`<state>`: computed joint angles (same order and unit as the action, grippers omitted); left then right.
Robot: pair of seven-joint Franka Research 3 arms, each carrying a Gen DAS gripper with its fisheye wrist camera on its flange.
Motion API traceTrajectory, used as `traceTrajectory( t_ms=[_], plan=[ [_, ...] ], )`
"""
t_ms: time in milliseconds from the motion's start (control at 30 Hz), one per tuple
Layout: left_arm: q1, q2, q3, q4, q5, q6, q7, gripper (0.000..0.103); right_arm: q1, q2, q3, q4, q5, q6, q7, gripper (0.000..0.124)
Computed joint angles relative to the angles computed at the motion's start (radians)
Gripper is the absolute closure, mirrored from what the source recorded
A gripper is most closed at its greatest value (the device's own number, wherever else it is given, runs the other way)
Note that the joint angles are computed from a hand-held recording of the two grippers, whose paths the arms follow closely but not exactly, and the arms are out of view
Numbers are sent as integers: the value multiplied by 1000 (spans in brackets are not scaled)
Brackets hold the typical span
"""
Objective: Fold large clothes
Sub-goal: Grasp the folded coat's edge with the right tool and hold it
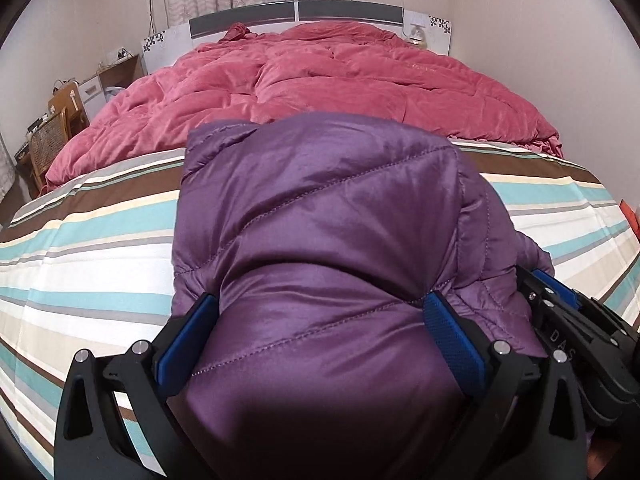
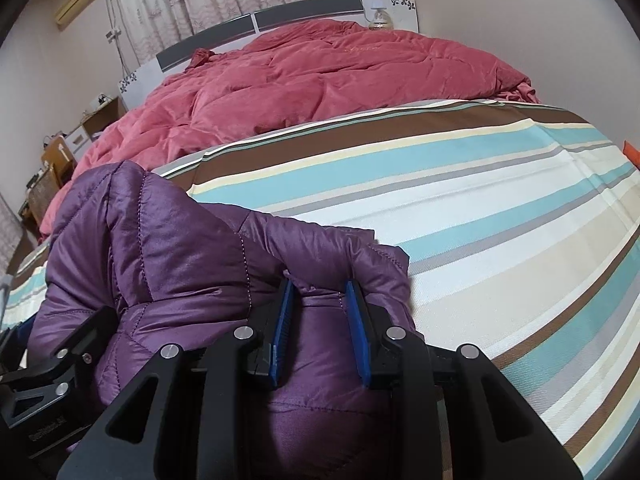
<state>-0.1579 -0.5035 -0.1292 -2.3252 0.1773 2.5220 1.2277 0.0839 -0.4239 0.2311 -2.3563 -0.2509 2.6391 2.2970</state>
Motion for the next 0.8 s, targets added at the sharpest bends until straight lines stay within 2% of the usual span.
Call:
traceTrajectory(
  t_ms=[133, 233, 267, 367, 467, 633, 733, 800],
  plan=[
    [7, -102, -3, -65, 7, 10, -29, 2, -1, -15, 11, 6, -27, -15, -9, 97],
    [-13, -179, 25, -115, -2, 22, -5, 2, 9, -51, 9, 10, -19, -43, -30, 96],
    [-12, -202, 29, -129, 2, 27, 2, 2, 8, -70, 11, 4, -19, -40, -28, 94],
    [16, -253, 16, -155, 32, 30, -8, 2, 18, -171, 19, -43, 1, -5, -32, 71],
    [53, -297, -5, -185, 72, 44, -42, 2, 11, -241, 52, -73, 11, -12, -47, 71],
    [48, -274, -4, -180, 97, 41, -36, 2, 1, -253, 84, -100, 43, -51, -57, 71],
    [30, -227, 0, -142, 87, -11, -17, 2, -18, -203, 90, -81, 31, -68, -57, 71],
    [21, -198, 1, -119, 76, -41, -11, 2, -15, -167, 72, -82, 34, -43, -61, 72]
  ],
)
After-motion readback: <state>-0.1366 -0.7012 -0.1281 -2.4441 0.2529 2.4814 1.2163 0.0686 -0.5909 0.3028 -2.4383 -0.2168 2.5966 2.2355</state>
